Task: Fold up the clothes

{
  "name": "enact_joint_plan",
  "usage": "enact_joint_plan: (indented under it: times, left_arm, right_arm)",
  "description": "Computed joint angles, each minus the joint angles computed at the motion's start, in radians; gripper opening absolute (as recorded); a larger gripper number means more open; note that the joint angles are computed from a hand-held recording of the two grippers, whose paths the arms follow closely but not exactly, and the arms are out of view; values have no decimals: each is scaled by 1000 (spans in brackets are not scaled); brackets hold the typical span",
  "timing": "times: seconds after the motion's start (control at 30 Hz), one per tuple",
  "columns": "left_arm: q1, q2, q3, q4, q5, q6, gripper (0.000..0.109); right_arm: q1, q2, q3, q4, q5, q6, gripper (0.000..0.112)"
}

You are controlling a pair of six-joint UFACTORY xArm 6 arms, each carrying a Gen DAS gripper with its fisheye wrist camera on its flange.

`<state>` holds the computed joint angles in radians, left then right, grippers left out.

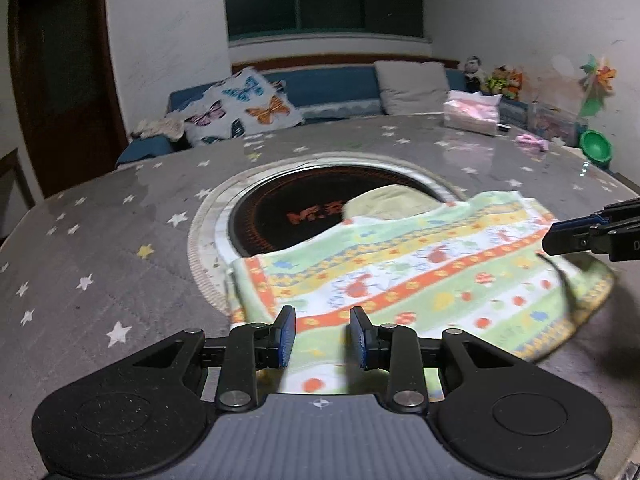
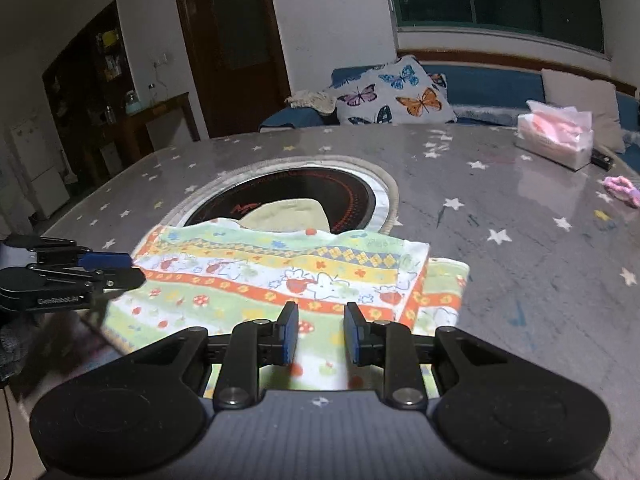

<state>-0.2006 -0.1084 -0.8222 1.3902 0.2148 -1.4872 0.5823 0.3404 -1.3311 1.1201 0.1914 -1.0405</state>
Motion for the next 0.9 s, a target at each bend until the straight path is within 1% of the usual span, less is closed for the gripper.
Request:
enact_joint_plan:
  times: [0.1,0.2,0.3,0.47,0.53,0.63,0.67,0.7,0.73,0.8,0.83,0.87,0.9]
  left_arm:
    - [21,-4,10,-20,0,20,33]
    - [34,-3,8,-38,-7,40,34]
    - [41,8,-10,-44,-6,48,33]
    - [52,75,-91,-91,-3,85,33]
    - [58,105,-122,-114,2,108,33]
    - [64,143,-152,-150,29,149,33]
    - [64,152,-158,-142,44,145,33]
    - [68,154,-158,-138,47,140,34]
    - [74,153,-154,-145,39,140,34]
    - [83,149,-147,-160,26,145,37]
    - [84,146,-144,-166,30,143,40]
    - [83,142,-141,-168,38,137,46]
    - [81,136,-137,-169,46,129,48]
  right_arm:
    - [-14,37,-16,-145,-15,162,23]
    - [-23,32,-22,-155,-4,190,24]
    - [-15,55,-59,-174,-22,195,24]
    - [-6,149,-197,-177,0,203,24]
    - [-7,182,-238,-213,8,240,24]
    - [-18,220,-264,-339,7,372,24]
    - [-21,231,-272,-357,7,393,23]
    - [-23,230,-268,-334,5,374,22]
    - [-24,226,-262,-323,0,364,22]
    - [-27,214,-242,-342,-14,389,23]
    - [-28,208,-234,-349,-20,399,23]
    - [-29,207,-231,-337,-20,390,23]
    - [-28,203,-225,-333,-24,387,23]
